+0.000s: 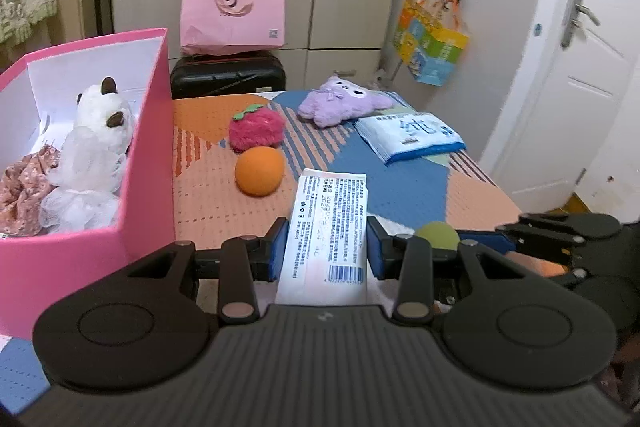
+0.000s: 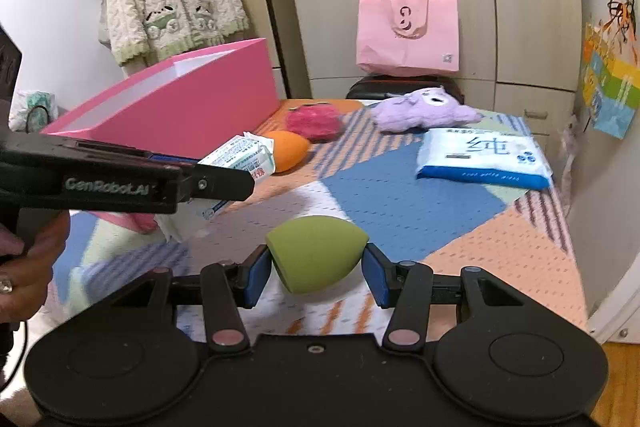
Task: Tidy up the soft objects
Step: 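Carry the white box and green sponge with both grippers over the pink shoebox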
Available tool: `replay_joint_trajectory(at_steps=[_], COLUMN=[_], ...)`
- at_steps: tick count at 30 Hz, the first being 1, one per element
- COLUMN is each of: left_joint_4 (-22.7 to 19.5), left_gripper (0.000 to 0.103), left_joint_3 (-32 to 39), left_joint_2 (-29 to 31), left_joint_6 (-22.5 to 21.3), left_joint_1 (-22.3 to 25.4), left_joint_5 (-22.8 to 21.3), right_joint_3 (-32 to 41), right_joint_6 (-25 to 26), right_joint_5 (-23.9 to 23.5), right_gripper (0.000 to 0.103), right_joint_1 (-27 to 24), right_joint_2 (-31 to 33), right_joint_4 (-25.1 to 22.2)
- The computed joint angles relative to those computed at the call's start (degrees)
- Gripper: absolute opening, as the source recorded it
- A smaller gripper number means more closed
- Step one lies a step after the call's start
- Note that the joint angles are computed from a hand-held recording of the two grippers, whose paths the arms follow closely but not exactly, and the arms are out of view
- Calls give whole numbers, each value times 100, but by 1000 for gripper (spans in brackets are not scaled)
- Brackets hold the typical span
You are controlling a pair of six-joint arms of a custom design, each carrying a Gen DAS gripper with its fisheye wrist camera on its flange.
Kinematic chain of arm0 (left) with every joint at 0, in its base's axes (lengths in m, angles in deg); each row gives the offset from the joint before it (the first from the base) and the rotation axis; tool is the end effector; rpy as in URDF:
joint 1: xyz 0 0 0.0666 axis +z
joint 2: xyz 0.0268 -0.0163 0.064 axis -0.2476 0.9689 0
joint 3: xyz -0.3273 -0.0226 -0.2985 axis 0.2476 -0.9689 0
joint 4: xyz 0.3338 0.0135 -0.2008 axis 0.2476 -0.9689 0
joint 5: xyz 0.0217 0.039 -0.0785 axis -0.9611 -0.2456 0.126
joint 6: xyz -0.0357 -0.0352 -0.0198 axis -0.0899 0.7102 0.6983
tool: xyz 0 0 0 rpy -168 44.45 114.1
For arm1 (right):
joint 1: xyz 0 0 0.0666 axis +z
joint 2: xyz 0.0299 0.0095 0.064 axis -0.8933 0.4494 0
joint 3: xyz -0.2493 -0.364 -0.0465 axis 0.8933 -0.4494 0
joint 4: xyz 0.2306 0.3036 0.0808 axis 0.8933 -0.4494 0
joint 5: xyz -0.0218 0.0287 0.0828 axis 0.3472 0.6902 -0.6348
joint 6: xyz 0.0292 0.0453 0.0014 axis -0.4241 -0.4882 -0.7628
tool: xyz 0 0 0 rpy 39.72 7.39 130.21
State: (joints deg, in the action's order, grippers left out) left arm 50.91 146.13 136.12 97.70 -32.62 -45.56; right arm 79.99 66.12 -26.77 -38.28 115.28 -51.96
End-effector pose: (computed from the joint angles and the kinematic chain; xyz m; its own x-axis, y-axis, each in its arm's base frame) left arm 0.4676 -0.1547 0.3635 -0.6059 0.0259 -0.7951 0.2124 0.9685 -0.1303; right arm 0.5446 0.2654 0.3306 -0.5562 -0.2335 -0.7976 -0.6092 0.7673 0.2003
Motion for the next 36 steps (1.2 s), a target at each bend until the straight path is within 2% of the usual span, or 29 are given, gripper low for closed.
replay_joint_trajectory(at_steps=[5, 11, 18, 29, 33, 36], left_joint_4=[-366, -1150, -1577, -1471, -1432, -1318], left_gripper=[38, 39, 39, 39, 39, 39], left_joint_3=[-103, -55, -66, -334, -257, -229], left_joint_2=[-307, -653, -1103, -1634, -1697, -1734], left_joint_6=[-182, -249, -425, -348, -287, -273], left_joint_1=[140, 396, 577, 995, 1313, 1468], left_joint_5=[456, 1021, 1116, 982, 1381, 1405], right_joint_3=[-108, -3, 159, 574, 936, 1167], right_joint_6=[-60, 112, 517, 917, 851, 885], right_joint_5=[-136, -403, -679, -1026, -1435, -1458], right_gripper=[55, 55, 55, 55, 55, 55], right_joint_1=[57, 116, 266, 562, 609, 701], right_joint_2=[-190, -421, -685, -684, -507, -397], right_joint_4=[-185, -809, -1104, -1279, -1384, -1283])
